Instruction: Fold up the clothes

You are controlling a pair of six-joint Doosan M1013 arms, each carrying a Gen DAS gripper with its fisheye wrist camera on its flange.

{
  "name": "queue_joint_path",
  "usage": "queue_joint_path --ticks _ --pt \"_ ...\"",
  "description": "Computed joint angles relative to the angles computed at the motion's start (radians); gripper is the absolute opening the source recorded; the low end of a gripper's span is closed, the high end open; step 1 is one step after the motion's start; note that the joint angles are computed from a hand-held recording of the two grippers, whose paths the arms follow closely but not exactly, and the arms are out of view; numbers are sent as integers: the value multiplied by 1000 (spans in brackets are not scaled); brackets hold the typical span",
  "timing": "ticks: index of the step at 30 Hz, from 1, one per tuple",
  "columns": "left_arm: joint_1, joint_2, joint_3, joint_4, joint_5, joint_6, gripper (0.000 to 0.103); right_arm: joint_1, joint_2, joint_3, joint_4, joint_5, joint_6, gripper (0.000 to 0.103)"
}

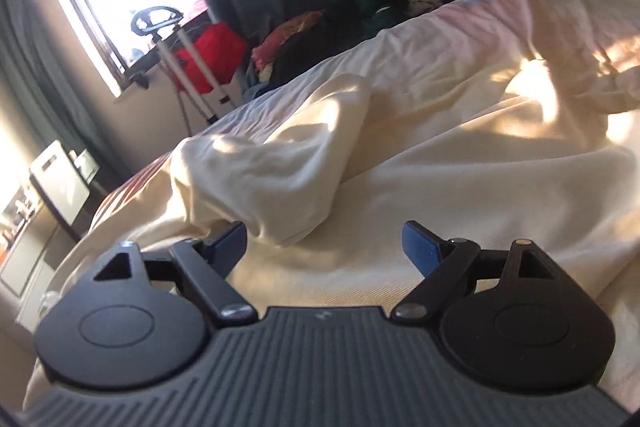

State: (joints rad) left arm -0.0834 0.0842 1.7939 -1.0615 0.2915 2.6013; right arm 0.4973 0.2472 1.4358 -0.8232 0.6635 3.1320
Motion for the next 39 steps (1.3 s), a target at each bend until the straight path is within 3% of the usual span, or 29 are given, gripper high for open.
queue_joint_path --ticks 3,8,11,15,17,19,21,23,25,27,30,32,34,36,39 --pt "-25 2 3 115 1 -65 99 -9 -4 8 -43 35 83 86" --pt "-79 4 5 476 -45 -328 98 -36 -31 45 -88 -47 143 86" --pt "-102 9 -5 618 -67 -465 98 -41 -42 63 -133 -56 206 86" --pt "-154 36 -47 887 -148 -809 98 -53 -55 80 -193 -53 300 86" --pt "-184 71 -104 887 -156 -846 99 -57 -62 90 -253 -36 376 86" --pt "-216 121 -183 783 -143 -768 99 -58 -67 98 -303 -3 439 86" --pt "-249 176 -271 716 -110 -711 99 -62 -72 108 -335 25 494 86" --pt "-281 247 -382 719 -33 -741 97 -68 -79 120 -351 43 545 86" --pt "-303 318 -489 838 48 -927 84 -78 -88 138 -363 33 625 86" --pt "-325 389 -593 966 125 -1100 84 -75 -89 150 -423 64 714 86" --pt "-360 482 -720 1268 239 -1323 83 -64 -81 159 -511 143 821 87" --pt "-368 532 -792 1342 326 -1355 69 -67 -77 163 -535 163 845 87" --pt "-357 559 -838 1285 367 -1333 14 -76 -74 166 -521 161 853 87" --pt "-332 577 -884 1165 402 -1335 6 -83 -73 169 -496 153 864 87" --pt "-291 573 -907 948 329 -1256 5 -81 -69 172 -493 178 904 87"
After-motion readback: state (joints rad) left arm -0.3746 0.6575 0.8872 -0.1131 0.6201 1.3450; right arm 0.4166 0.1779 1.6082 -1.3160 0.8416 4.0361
